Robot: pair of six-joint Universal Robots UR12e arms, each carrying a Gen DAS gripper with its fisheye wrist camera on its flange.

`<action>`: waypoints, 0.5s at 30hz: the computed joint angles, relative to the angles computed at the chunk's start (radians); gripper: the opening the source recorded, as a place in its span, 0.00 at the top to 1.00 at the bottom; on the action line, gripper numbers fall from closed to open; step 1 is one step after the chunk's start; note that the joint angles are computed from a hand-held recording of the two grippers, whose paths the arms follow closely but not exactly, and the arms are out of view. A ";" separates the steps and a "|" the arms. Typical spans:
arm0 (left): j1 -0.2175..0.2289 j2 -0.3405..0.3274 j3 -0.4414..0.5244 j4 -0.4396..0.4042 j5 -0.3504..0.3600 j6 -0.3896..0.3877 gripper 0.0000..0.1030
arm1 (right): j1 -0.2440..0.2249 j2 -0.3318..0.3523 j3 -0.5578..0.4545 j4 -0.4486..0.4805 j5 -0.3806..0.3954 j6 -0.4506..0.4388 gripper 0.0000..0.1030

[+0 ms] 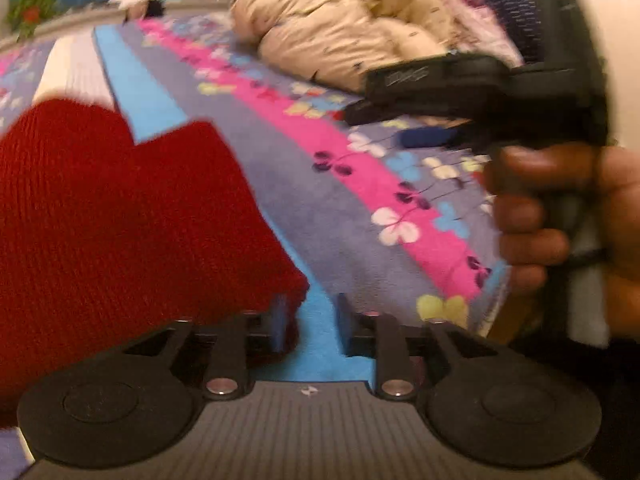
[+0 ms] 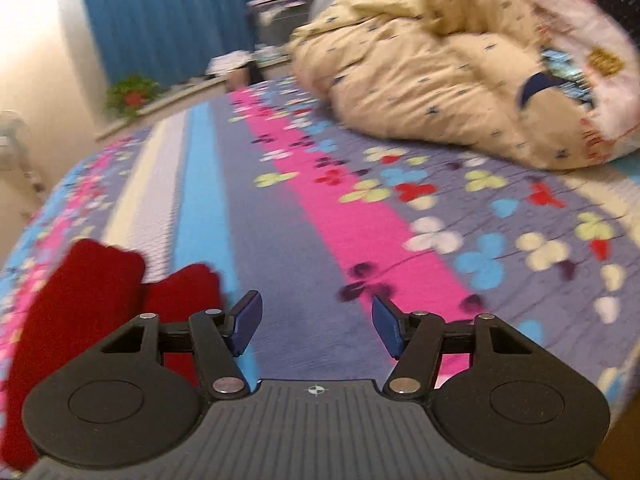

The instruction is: Fold small clothes

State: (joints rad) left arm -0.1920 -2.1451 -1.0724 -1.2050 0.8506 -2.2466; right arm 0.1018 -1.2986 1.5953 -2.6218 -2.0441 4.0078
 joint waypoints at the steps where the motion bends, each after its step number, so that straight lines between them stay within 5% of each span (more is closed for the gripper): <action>1: 0.014 0.008 -0.009 0.015 -0.028 0.029 0.55 | -0.005 0.000 0.005 -0.033 0.044 -0.017 0.39; 4: 0.056 0.024 -0.024 0.058 -0.082 0.087 0.55 | -0.022 0.014 0.011 -0.144 0.192 -0.072 0.39; 7: 0.097 0.026 -0.031 0.150 -0.081 0.056 0.55 | -0.035 0.041 -0.008 -0.196 0.325 -0.086 0.39; 10: 0.134 0.001 -0.017 0.310 -0.013 -0.005 0.54 | -0.042 0.082 -0.058 -0.170 0.429 -0.091 0.38; 15: 0.173 -0.066 0.045 0.482 0.181 -0.148 0.52 | -0.039 0.142 -0.149 -0.040 0.492 -0.093 0.36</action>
State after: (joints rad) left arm -0.0194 -2.2115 -1.0269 -0.7226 1.0317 -2.3948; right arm 0.0632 -1.1562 1.4467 -2.6615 -1.5524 3.9146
